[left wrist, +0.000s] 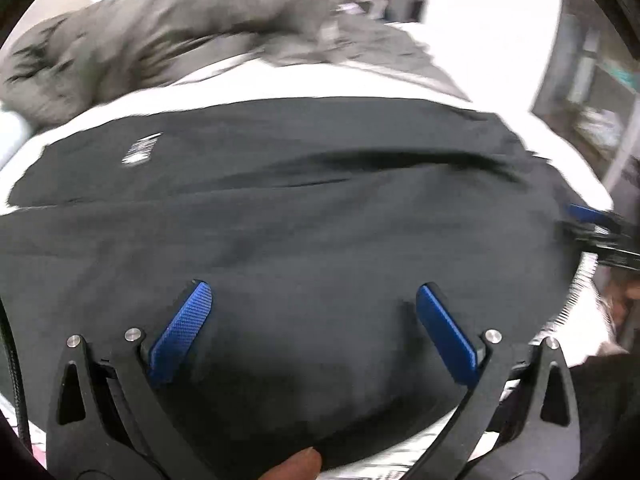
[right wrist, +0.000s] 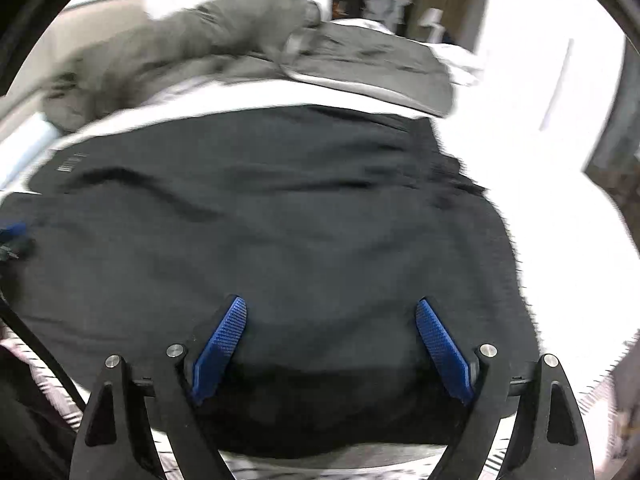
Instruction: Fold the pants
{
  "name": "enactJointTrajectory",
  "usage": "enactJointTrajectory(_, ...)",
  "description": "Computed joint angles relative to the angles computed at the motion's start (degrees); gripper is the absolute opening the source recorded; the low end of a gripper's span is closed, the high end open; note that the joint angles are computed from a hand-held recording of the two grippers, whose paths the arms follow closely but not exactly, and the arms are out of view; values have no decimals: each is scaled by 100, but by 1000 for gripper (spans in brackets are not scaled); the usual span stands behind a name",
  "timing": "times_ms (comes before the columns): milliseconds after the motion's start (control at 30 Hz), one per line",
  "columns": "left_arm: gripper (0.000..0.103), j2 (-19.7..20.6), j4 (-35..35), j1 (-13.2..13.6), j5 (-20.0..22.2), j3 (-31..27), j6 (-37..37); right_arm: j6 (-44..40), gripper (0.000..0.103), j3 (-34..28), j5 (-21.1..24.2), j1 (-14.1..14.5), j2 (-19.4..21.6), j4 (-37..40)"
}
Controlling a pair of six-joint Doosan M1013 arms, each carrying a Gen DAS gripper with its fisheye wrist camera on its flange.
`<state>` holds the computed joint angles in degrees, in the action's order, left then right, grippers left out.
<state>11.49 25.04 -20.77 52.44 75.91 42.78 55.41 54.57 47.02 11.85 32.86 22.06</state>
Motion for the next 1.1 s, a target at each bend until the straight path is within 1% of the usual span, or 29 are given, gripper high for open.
enactJointTrajectory(67,102,107,-251,-145,-188,-109,476,-681,92,2,294,60,-7,582)
enactJointTrajectory(100,102,237,-393,-199,-93,-246,747,-1008,92,-10,526,114,6,771)
enactJointTrajectory(133,102,369,-296,-290,143,-380,770,-1190,92,-78,710,164,62,802)
enactJointTrajectory(167,102,530,49,-390,446,-530,729,-1306,92,-45,778,226,57,695)
enactJointTrajectory(200,103,569,208,-422,493,-551,840,-1345,92,-3,736,291,49,385)
enactJointTrajectory(233,103,563,161,-411,438,-544,902,-1367,91,88,552,331,15,58)
enactJointTrajectory(267,103,494,-85,-328,303,-480,958,-1381,92,205,357,320,-43,-109)
enactJointTrajectory(333,103,388,-65,-259,302,-351,784,-1173,95,312,119,210,-105,-296)
enactJointTrajectory(367,103,267,55,-198,332,-193,615,-904,96,365,-75,125,-132,-494)
enactJointTrajectory(400,103,197,98,-139,325,-98,523,-426,99,435,-324,54,-169,-823)
enactJointTrajectory(433,103,93,145,-90,299,46,379,115,100,466,-496,-9,-185,-1175)
enactJointTrajectory(467,103,-7,154,16,281,170,203,602,100,477,-554,-63,-195,-1419)
enactJointTrajectory(500,103,-49,134,70,259,212,148,887,100,471,-601,-98,-199,-1515)
enactJointTrajectory(533,103,-107,182,74,283,262,72,1177,100,498,-710,-86,-221,-1752)
enactJointTrajectory(567,103,-88,387,39,451,198,-70,1322,100,559,-830,-71,-274,-1876)
enactJointTrajectory(600,102,-72,430,34,470,155,-104,1333,100,616,-986,-57,-327,-1813)
enactJointTrajectory(633,102,-42,300,41,350,88,-34,1209,100,690,-1146,-42,-388,-1546)
enactJointTrajectory(667,102,18,119,49,262,-19,91,887,100,673,-1181,-45,-403,-1053)
enactJointTrajectory(700,102,128,-50,56,228,-184,249,484,100,576,-1050,-45,-380,-488)
enactJointTrajectory(733,102,258,-187,41,232,-370,407,251,100,355,-802,-29,-273,-154)
enactJointTrajectory(767,102,476,-490,75,221,-666,783,89,100,177,-517,-6,-187,64)
enactJointTrajectory(833,102,859,-831,60,425,-1188,1160,15,100,-376,161,112,132,189)
enactJointTrajectory(867,102,1077,-974,60,648,-1494,1303,59,100,-625,458,163,279,170)
enactJointTrajectory(900,102,1284,-1017,66,896,-1792,1398,247,98,-1114,846,226,582,35)
enactJointTrajectory(933,102,1443,-975,73,1129,-2033,1440,438,94,-1452,1148,290,792,-209)
enactJointTrajectory(967,102,1506,-952,74,1228,-2130,1434,591,94,-1726,1203,347,984,-488)
enactJointTrajectory(1000,102,1523,-999,114,1279,-2173,1438,673,93,-1760,1157,393,1025,-829)
enactJointTrajectory(1067,102,1434,-944,209,1211,-2036,1352,835,94,-1585,834,438,928,-1382)
enactJointTrajectory(1100,102,1342,-735,232,1245,-1898,1264,1029,95,-1507,693,440,872,-1647)
